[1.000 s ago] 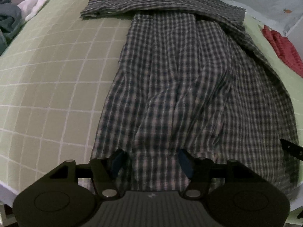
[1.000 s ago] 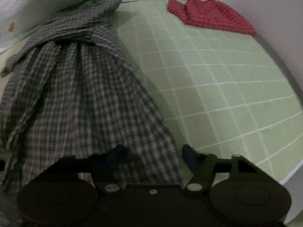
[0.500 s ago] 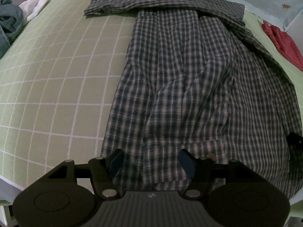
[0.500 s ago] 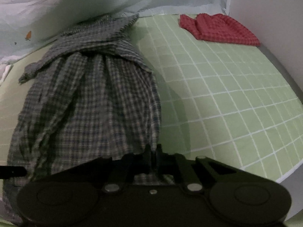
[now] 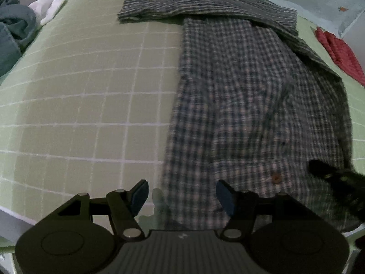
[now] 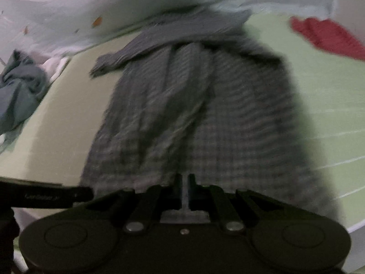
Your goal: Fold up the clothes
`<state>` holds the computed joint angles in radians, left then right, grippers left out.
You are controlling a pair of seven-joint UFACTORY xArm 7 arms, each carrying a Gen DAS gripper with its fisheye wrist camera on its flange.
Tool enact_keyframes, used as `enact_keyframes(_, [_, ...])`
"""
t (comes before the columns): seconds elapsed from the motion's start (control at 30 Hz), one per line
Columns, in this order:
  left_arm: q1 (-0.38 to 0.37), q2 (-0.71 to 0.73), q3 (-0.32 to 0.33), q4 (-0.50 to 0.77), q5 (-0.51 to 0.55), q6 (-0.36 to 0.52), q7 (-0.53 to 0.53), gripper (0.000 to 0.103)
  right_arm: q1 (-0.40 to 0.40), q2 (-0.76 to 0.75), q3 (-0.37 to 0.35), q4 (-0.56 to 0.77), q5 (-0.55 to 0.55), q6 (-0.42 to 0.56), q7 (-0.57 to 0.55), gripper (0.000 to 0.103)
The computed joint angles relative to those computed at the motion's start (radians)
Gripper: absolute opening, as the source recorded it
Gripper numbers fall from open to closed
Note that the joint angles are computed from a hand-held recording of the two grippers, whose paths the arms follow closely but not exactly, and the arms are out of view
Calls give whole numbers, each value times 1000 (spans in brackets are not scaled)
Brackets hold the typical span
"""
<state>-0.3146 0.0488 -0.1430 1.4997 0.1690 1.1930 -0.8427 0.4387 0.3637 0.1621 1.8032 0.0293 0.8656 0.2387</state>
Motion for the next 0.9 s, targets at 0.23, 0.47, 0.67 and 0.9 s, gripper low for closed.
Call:
enact_keyframes(0.23, [11, -37, -1, -49, -2, 14, 1, 67, 55, -23, -59, -40, -160, -55, 135, 36])
enact_keyframes(0.47, [-3, 9, -9, -7, -7, 8, 39, 67, 55, -63, -133, -77, -487, -12, 274, 47])
enact_keyframes(0.67, [-26, 48, -7, 42, 16, 19, 52, 67, 7, -72, -109, -99, -491, 54, 262, 53])
enact_keyframes(0.9, [-34, 55, -1, 50, 17, 33, 56, 67, -6, -75, -115, -115, -579, 30, 330, 74])
